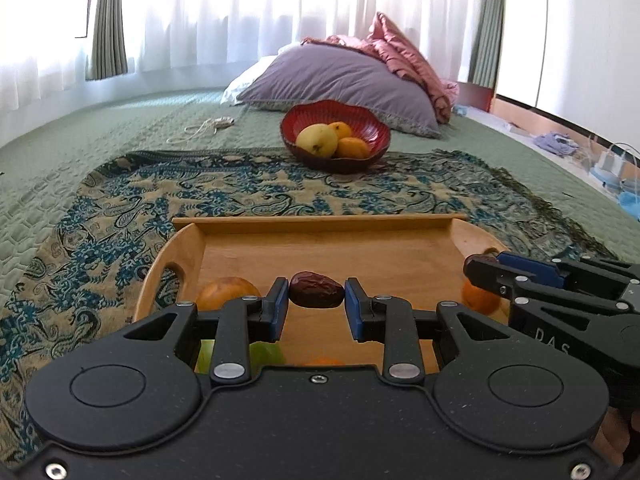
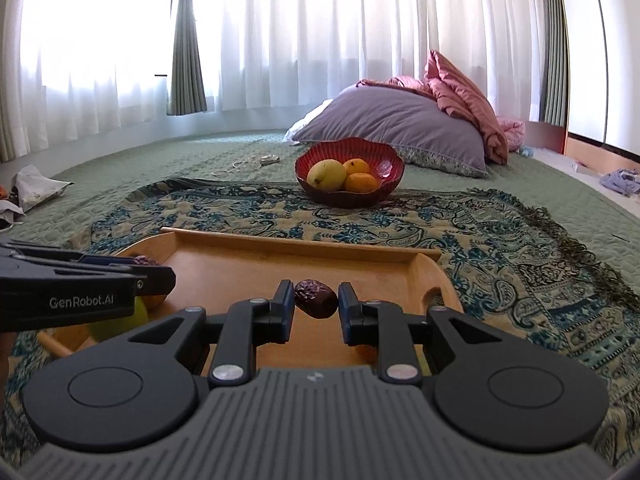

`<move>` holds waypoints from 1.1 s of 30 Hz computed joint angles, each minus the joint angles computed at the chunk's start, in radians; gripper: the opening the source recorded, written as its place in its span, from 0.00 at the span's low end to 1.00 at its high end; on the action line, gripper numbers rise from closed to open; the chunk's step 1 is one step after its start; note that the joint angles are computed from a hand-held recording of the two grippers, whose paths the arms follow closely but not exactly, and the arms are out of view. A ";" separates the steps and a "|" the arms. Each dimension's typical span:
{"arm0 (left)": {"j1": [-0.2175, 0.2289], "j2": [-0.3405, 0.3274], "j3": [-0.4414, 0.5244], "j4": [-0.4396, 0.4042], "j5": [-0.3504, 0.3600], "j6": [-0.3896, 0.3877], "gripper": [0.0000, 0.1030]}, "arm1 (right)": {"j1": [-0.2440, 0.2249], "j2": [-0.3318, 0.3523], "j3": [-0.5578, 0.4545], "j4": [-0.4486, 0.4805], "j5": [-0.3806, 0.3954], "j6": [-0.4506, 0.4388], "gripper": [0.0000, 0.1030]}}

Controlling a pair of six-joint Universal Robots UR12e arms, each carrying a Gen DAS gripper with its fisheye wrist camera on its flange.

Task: Organize fruits
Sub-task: 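Carry the left tool's date onto the tray and open while the right tool places its date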

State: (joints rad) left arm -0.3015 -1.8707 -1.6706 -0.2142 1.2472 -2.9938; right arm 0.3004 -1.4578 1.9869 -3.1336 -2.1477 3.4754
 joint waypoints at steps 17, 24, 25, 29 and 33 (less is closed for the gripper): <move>-0.016 -0.133 0.255 -0.316 0.096 -0.027 0.28 | -0.113 0.021 -0.133 0.326 0.188 0.120 0.27; -0.034 -0.169 0.326 -0.429 0.137 -0.005 0.28 | -0.145 0.031 -0.163 0.431 0.263 0.176 0.27; -0.036 -0.172 0.330 -0.437 0.137 -0.006 0.28 | -0.147 0.033 -0.165 0.441 0.268 0.178 0.27; -0.040 -0.180 0.343 -0.462 0.138 -0.012 0.28 | -0.150 0.038 -0.173 0.463 0.279 0.173 0.27; -0.046 -0.185 0.345 -0.466 0.162 -0.006 0.28 | -0.152 0.040 -0.175 0.481 0.291 0.172 0.27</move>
State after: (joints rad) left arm -0.3479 -2.0562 -1.3252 -0.6797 1.4094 -3.0003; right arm 0.1484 -1.4177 1.8115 -2.6527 -1.8563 3.6469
